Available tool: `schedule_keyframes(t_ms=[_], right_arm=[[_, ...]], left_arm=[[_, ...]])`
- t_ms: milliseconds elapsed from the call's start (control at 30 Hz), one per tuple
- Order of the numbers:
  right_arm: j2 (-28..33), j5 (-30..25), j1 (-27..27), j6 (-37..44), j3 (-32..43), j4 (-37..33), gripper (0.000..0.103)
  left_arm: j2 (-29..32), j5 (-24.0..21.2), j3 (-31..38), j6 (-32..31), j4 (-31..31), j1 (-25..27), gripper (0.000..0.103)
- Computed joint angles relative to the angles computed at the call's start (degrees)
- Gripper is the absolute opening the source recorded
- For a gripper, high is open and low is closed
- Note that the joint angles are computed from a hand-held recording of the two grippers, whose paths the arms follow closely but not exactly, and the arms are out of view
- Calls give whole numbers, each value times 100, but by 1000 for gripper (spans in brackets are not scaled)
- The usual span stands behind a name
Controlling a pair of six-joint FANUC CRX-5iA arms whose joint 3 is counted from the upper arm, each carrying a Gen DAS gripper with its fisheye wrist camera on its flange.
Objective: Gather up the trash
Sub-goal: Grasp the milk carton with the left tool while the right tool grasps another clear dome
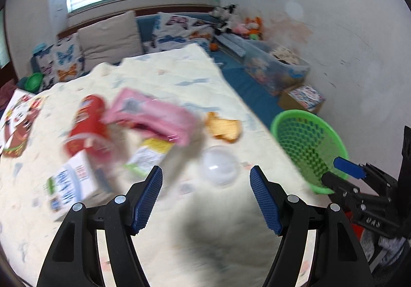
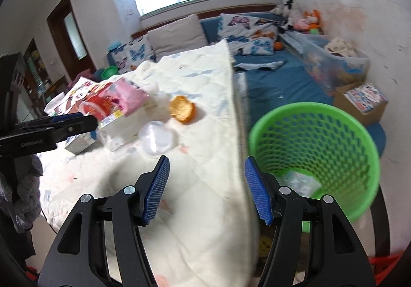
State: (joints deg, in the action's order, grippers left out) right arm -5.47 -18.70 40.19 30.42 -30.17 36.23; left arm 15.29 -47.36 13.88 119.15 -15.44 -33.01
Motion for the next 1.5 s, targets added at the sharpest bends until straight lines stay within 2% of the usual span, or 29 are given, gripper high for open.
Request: schedule_keyframes(t_ms=[333,433,533,600,667,767,1000,1133,1233,1500], right_arm=[[962,-428,378,1367,1225,-1145,62],[1201,-567,440,1616,1494,-1311,62],[1424,-679,474,1767,1730,-1381,62],[1565,-730,478,1817,1862,-1403,62],[1735,-841,468,1915,2057,-1500,62],[1947,-977,454,2060,2283,-1585,62],[2240,-1171,412,2239,2614,-1708,62],[2312,-1218,382,2311,2717,-1784,62],[2355,-1266,380,2401,2779,-1811,62],[2462,-1336,432,2380,2847,-1695,61]], left_arm=[[-875,-73,-986,177,-331,520,68],[-997,-75,-1125,142,-369,644,73],[-1101,-64,-1258,51,-434,730,73],[-1153,-19,-1351,-131,-389,826,74],[-1168,37,-1421,-351,-301,934,81],[-1125,-6,-1438,-625,-215,1053,82],[-961,186,-1569,-1653,402,1431,91],[-825,185,-1482,-1965,431,1496,92],[-716,115,-1343,-2037,208,1459,93],[-550,268,-1394,-2753,741,1701,93]])
